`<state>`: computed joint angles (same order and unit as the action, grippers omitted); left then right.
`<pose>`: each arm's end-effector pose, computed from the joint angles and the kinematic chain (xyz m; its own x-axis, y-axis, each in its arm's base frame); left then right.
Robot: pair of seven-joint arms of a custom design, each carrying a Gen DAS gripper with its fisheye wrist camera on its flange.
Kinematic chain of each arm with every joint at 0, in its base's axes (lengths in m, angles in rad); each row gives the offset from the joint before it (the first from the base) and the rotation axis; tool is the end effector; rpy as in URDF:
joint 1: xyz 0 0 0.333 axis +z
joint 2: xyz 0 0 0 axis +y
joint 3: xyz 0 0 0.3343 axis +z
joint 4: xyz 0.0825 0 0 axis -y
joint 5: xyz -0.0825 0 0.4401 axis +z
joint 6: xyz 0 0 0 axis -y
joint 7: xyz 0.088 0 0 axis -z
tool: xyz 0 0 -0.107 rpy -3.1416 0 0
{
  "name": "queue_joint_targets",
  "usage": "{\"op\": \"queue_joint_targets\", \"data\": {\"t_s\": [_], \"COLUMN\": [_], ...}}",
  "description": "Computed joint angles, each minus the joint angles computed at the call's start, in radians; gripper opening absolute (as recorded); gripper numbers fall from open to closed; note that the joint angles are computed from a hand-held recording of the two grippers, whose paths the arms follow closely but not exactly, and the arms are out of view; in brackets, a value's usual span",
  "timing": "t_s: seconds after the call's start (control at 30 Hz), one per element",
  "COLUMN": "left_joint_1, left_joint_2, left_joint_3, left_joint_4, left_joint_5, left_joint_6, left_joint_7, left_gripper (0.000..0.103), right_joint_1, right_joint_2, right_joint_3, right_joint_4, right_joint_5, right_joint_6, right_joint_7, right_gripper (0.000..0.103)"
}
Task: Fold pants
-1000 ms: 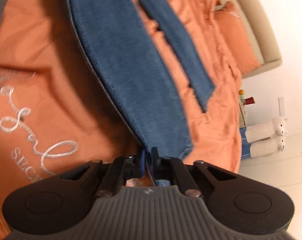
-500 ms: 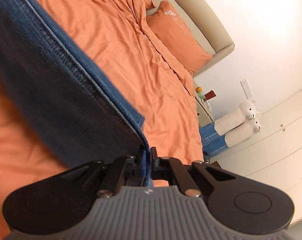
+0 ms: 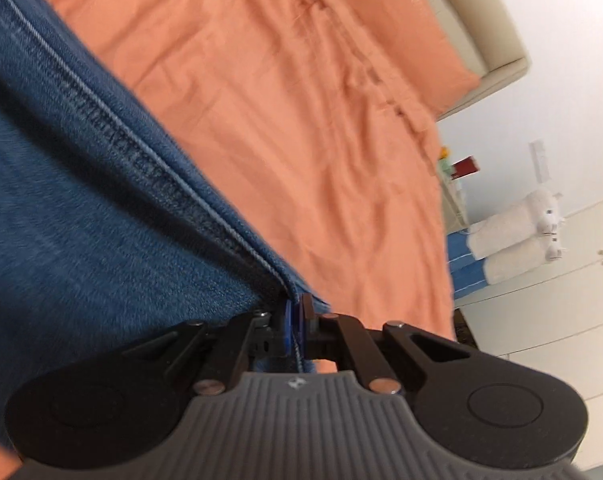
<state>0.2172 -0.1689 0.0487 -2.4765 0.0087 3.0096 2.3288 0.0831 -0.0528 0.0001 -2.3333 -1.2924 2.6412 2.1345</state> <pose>0.5238 0.1423 0.4168 -0.3210 -0.8373 -0.4426 -0.7121 0.5215 -0.4700 0.5562 0.0713 0.3637 0.3071 -0.6598 0.6858 -0.7255 -0.6287 -0.2800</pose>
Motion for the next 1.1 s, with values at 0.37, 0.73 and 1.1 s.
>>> {"op": "queue_joint_targets", "data": {"t_s": [0.37, 0.73, 1.1], "left_joint_1": [-0.088, -0.095, -0.06], "left_joint_2": [0.003, -0.069, 0.092], "left_joint_3": [0.079, 0.074, 0.042], "left_joint_4": [-0.047, -0.041, 0.03], "left_joint_5": [-0.213, -0.215, -0.217], "left_joint_6": [0.085, 0.086, 0.095], "left_joint_7": [0.166, 0.118, 0.081], "left_gripper": [0.006, 0.007, 0.026], "right_joint_1": [0.049, 0.024, 0.094], "right_joint_2": [0.116, 0.007, 0.216], "right_joint_3": [-0.043, 0.014, -0.026], "right_joint_4": [0.05, 0.03, 0.168], "right_joint_5": [-0.112, -0.097, -0.059], "right_joint_6": [-0.003, -0.064, -0.143], "right_joint_7": [0.101, 0.128, 0.108], "right_gripper": [0.0, 0.0, 0.0]}}
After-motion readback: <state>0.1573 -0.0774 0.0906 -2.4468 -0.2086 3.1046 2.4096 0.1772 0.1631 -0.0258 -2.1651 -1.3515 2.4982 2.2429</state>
